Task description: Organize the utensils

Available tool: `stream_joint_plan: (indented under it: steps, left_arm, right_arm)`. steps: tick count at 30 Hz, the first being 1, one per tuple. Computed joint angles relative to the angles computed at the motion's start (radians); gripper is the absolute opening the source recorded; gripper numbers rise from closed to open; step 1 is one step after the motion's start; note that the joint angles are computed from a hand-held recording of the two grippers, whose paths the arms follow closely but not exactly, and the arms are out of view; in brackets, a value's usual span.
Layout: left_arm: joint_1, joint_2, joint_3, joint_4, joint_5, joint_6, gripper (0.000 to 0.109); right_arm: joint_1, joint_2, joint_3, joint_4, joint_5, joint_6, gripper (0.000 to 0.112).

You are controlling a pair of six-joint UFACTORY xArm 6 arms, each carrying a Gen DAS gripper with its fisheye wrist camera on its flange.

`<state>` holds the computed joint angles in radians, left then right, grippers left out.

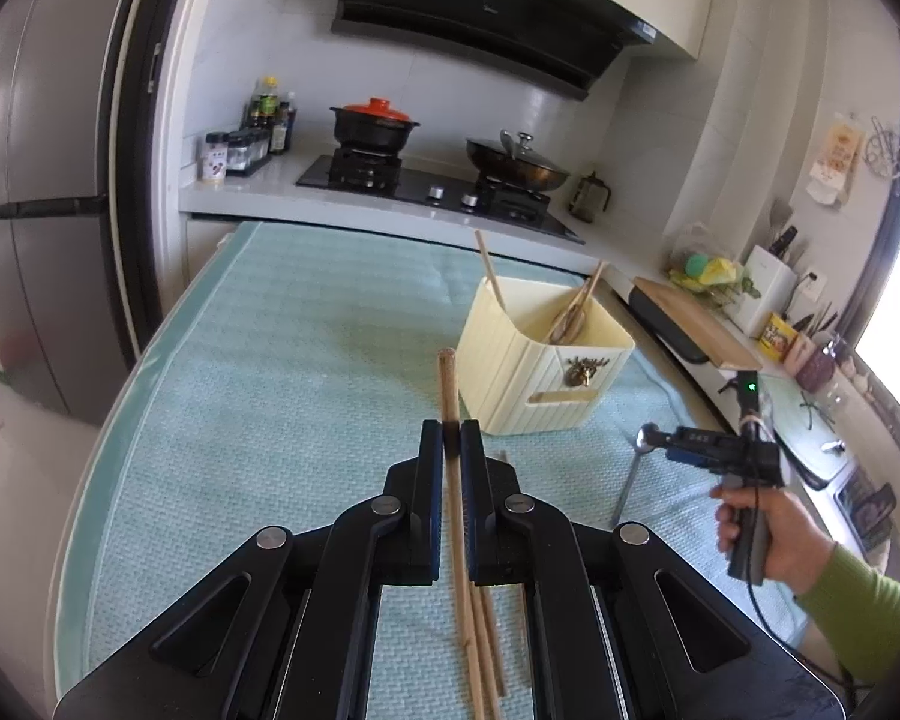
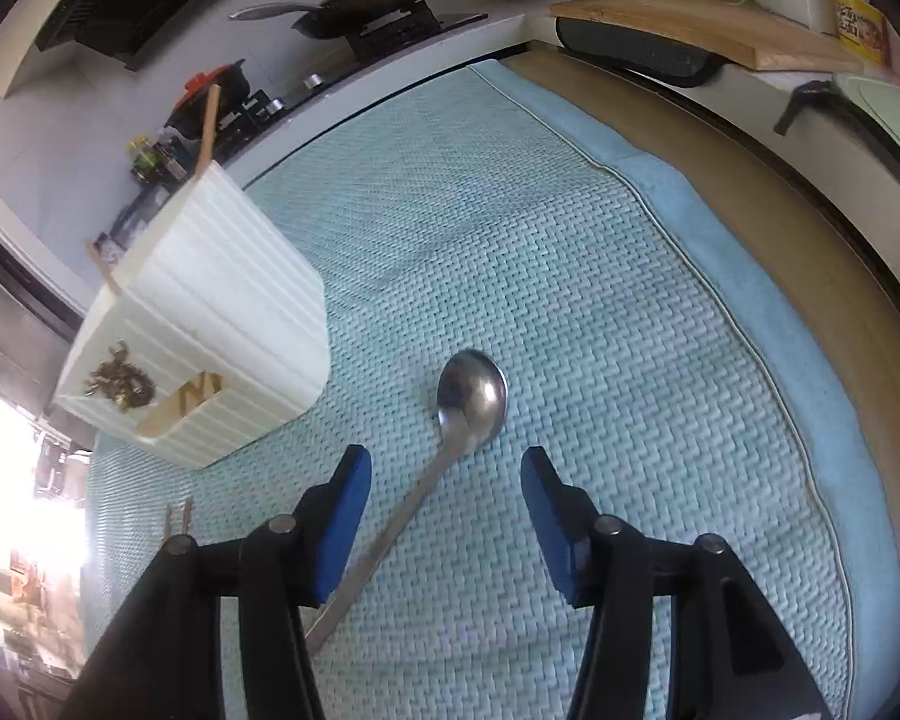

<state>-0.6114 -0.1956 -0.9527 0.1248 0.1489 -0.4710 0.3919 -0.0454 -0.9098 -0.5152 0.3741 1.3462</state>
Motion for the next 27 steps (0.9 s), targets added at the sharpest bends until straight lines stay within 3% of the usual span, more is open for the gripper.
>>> stream_joint_plan:
  steps: [7,9,13,18,25,27]
  left_arm:
    - [-0.003,0.012,-0.014,0.026,0.004,-0.014,0.004]
    - [-0.002,0.017,-0.020,0.025,0.008,-0.009,0.004]
    - [-0.005,0.015,-0.020,-0.005,0.010,0.022,0.004]
    - [-0.012,0.011,-0.018,-0.040,0.008,0.054,0.004]
    - [-0.018,0.002,-0.025,-0.025,0.008,0.046,0.004]
    - [-0.020,0.000,-0.027,-0.011,0.009,0.036,0.004]
  right_arm:
    - [0.081,0.231,-0.319,-0.148,0.384,0.103,0.054]
    - [0.100,0.272,-0.381,-0.173,0.466,0.071,0.033]
    - [0.103,0.210,-0.308,-0.257,0.404,0.096,0.034]
    - [0.119,0.024,-0.137,-0.454,0.248,0.189,0.033]
    - [0.233,-0.158,-0.057,-0.649,0.282,0.232,0.029]
    - [0.273,-0.190,-0.049,-0.684,0.306,0.238,0.016]
